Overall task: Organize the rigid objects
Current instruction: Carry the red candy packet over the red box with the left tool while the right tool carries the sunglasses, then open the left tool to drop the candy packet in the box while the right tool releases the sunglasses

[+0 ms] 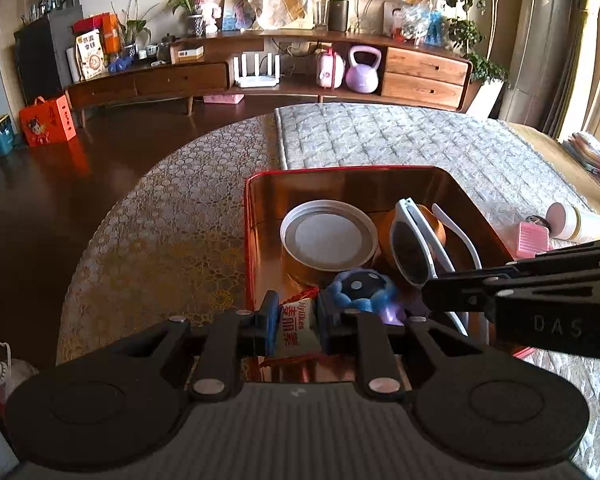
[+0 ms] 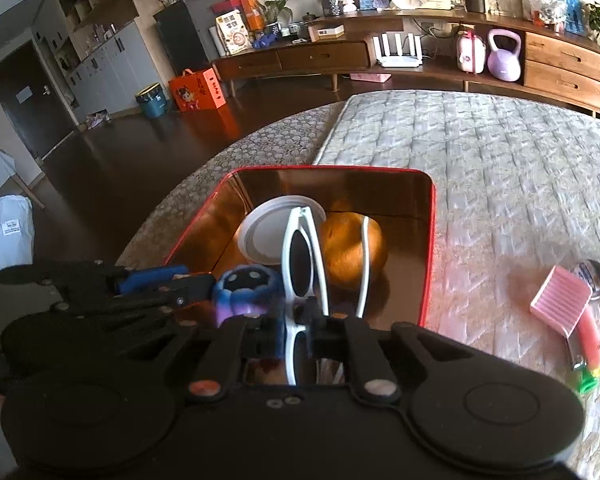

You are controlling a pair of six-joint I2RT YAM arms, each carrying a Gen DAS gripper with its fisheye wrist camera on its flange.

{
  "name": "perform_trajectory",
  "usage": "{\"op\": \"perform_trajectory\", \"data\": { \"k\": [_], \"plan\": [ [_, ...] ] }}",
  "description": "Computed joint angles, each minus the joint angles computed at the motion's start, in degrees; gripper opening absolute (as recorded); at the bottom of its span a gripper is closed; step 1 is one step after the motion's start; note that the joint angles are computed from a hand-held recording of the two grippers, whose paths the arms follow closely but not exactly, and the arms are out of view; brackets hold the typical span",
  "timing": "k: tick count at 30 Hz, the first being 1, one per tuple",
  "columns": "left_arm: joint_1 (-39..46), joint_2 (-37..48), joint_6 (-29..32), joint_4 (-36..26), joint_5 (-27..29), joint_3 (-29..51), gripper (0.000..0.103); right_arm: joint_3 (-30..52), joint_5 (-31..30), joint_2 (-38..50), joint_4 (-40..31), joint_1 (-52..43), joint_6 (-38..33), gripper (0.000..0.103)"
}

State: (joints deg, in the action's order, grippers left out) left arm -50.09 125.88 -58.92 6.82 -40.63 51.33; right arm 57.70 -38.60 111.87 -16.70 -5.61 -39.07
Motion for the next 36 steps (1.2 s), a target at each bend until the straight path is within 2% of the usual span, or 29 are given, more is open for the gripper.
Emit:
{"op": "perform_trajectory", "data": {
  "k": [4, 14, 17, 21, 24, 26, 28, 36],
  "plan": [
    [-0.8, 0.4, -0.3, -2.0, -0.3, 1.2, 0.020, -0.1, -0.3, -0.7, -1.1, -0.6, -0.3, 0.019],
    [-1.8, -0.3, -2.2, -3.0, 0.6, 0.6, 0.021, -1.2, -1.5, -3.9, -4.4, -2.5, -2.2, 0.036],
    [-2.3, -1.0, -3.2, -3.8, 0.6, 0.4, 0.021, -1.2, -2.3, -4.6, -5.5, -3.3, -2.8, 0.038],
    [-2.9, -2.0, -4.3, -4.0, 0.6, -0.3, 0.022, -0.8, -3.9, -5.6, -8.0, -4.9, -4.2, 0.046],
    [-3.8, -2.8, -5.5, -5.3, -0.2, -0.2, 0.032, -0.9, -4.9, -6.8, -9.8, -6.2, -5.8, 0.052],
    [-4.6, -3.5, -6.2, -6.3, -1.0, -0.2, 0.045, -1.6, -5.3, -7.9, -10.1, -6.8, -6.7, 0.055],
    [-5.3, -4.2, -6.6, -6.8, -1.7, -0.2, 0.052, -1.4, -6.1, -8.5, -11.6, -7.8, -8.0, 0.057],
    [-8.3, -6.7, -7.5, -10.0, -3.4, 1.2, 0.053, 1.8, -10.4, -9.4, -19.5, -14.2, -14.6, 0.070]
  ]
}}
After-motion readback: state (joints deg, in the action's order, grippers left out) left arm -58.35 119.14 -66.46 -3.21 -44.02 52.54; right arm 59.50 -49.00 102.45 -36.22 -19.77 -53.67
